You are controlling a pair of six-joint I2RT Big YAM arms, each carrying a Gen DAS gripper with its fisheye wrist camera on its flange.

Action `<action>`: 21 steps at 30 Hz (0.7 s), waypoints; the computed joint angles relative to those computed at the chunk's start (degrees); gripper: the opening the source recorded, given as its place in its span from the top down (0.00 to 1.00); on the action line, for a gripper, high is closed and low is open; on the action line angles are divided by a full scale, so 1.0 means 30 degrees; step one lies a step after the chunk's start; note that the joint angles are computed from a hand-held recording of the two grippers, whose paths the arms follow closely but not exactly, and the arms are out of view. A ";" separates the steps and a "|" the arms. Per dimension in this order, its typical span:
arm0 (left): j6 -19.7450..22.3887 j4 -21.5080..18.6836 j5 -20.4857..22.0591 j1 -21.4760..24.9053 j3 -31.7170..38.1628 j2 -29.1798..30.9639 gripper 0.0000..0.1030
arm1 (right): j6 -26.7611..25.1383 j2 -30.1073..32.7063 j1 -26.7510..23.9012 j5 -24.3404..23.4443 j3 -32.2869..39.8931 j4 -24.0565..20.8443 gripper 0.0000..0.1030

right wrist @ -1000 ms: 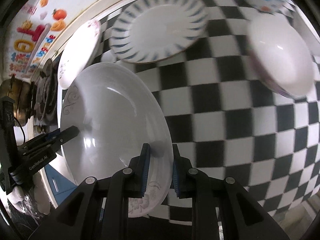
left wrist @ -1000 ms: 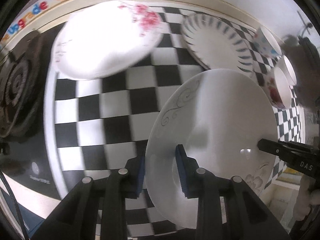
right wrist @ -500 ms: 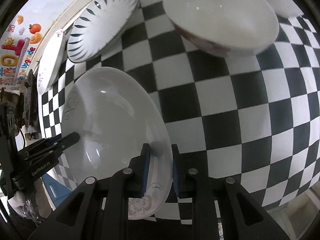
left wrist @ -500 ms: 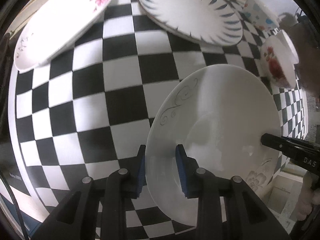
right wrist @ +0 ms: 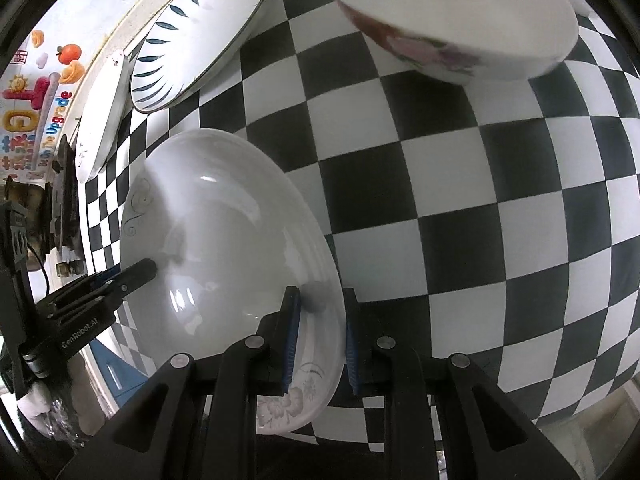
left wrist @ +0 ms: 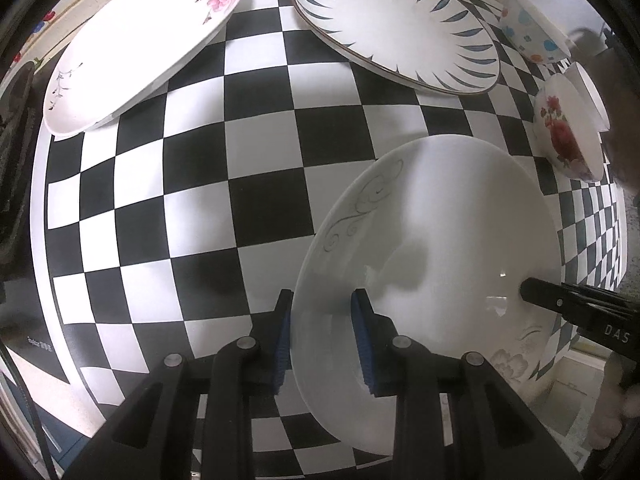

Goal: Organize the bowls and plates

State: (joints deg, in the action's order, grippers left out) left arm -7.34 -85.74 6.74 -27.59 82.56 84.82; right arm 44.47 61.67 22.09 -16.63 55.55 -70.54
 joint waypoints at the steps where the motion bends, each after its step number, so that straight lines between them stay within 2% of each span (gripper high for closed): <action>1: -0.0054 0.0024 -0.0022 -0.0005 0.0029 0.0018 0.75 | -0.0004 0.0016 0.0015 0.0002 0.0012 -0.0019 0.78; 5: -0.0283 -0.0036 -0.0061 -0.0130 0.0154 0.0139 0.75 | -0.0179 0.0226 -0.0029 -0.0162 0.0173 -0.0066 0.78; 8: -0.1345 -0.0134 -0.0315 -0.0047 -0.0125 -0.0165 0.73 | -0.0453 0.0486 0.0030 -0.0059 0.0529 -0.0564 0.78; 11: -0.2762 -0.0260 -0.0809 0.0563 0.0377 -0.0851 0.73 | -0.0971 0.0460 0.0288 0.1045 0.1333 -0.1640 0.75; 13: -0.3358 -0.0159 -0.1364 0.0780 0.0841 -0.1313 0.73 | -0.1043 0.0060 0.0564 0.1896 0.2063 -0.2073 0.65; 14: -0.3582 0.0016 -0.1891 0.0869 0.1102 -0.1516 0.73 | -0.0977 -0.0158 0.0654 0.2137 0.2355 -0.2047 0.50; 15: -0.3776 0.0167 -0.2354 0.0994 0.1454 -0.1717 0.73 | -0.0892 -0.0404 0.0766 0.2388 0.2695 -0.1850 0.32; 17: -0.4345 0.0467 -0.2780 0.1473 0.2201 -0.1896 0.73 | -0.1166 -0.0585 0.1162 0.2955 0.3710 -0.1060 0.13; 19: -0.4486 0.0848 -0.2476 0.2233 0.2605 -0.1805 0.71 | -0.2712 0.0201 0.1405 0.2365 0.5183 -0.0482 0.11; 21: -0.4749 0.1084 -0.2122 0.2909 0.3103 -0.1525 0.69 | -0.4060 0.1563 0.1604 0.1876 0.6848 -0.0653 0.11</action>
